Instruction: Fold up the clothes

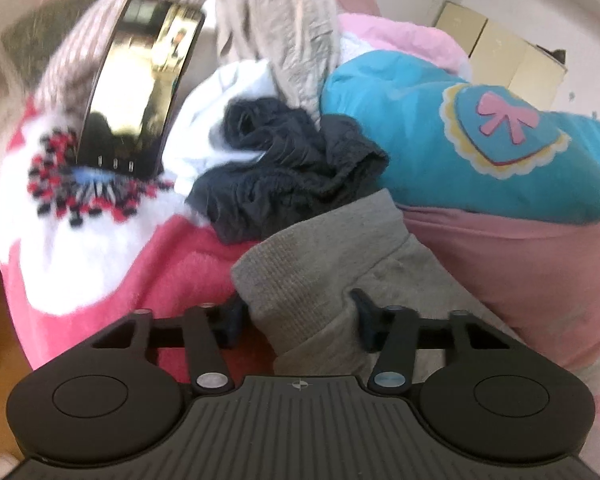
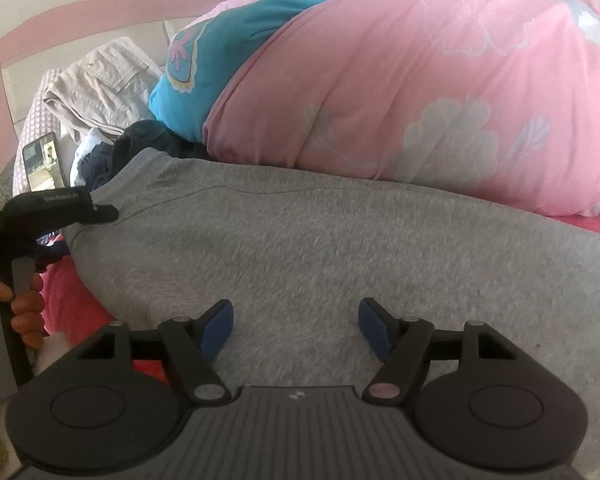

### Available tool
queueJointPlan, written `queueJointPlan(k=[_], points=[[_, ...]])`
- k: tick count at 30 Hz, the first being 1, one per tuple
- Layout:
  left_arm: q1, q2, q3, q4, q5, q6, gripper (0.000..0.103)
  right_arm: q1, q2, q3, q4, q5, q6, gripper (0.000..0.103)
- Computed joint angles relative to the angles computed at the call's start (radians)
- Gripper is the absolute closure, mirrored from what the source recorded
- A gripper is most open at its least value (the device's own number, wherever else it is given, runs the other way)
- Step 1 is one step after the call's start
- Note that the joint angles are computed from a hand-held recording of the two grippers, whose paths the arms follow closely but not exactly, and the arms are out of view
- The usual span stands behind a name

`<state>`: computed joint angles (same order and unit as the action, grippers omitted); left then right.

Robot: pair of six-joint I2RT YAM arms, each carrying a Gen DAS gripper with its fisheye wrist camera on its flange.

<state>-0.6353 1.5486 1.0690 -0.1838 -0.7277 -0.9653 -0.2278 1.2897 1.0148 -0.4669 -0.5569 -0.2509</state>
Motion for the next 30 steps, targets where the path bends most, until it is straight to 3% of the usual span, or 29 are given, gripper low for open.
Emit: queueJointPlan(k=[4,8,11,18,22,25,29,30], points=[[-0.048,0.04,0.07,-0.038,-0.109,0.067,0.068,-0.016,0.012,0.02,-0.029,-0.025,-0.004,0.031],[-0.104,0.053,0.127,-0.02,-0.21,0.218,0.071,-0.027,0.004,0.055,-0.095,-0.02,-0.039,0.031],[-0.151,0.065,0.174,0.044,-0.264,0.392,0.072,-0.067,-0.02,0.059,-0.113,-0.052,-0.033,0.031],[-0.331,0.172,0.316,0.295,-0.298,0.947,0.073,-0.32,-0.028,0.119,-0.213,-0.238,-0.058,0.031],[-0.438,0.264,0.402,0.296,-0.269,1.053,0.075,-0.516,-0.007,0.171,-0.285,-0.325,-0.131,0.031],[-0.5,0.329,0.442,0.255,-0.222,1.071,0.077,-0.667,0.026,0.212,-0.341,-0.376,-0.173,0.031],[-0.551,0.416,0.517,0.066,-0.124,1.006,0.076,-0.822,0.088,0.251,-0.407,-0.39,-0.222,0.031],[-0.562,0.427,0.515,0.063,-0.133,1.028,0.074,-0.847,0.103,0.257,-0.42,-0.391,-0.229,0.031]])
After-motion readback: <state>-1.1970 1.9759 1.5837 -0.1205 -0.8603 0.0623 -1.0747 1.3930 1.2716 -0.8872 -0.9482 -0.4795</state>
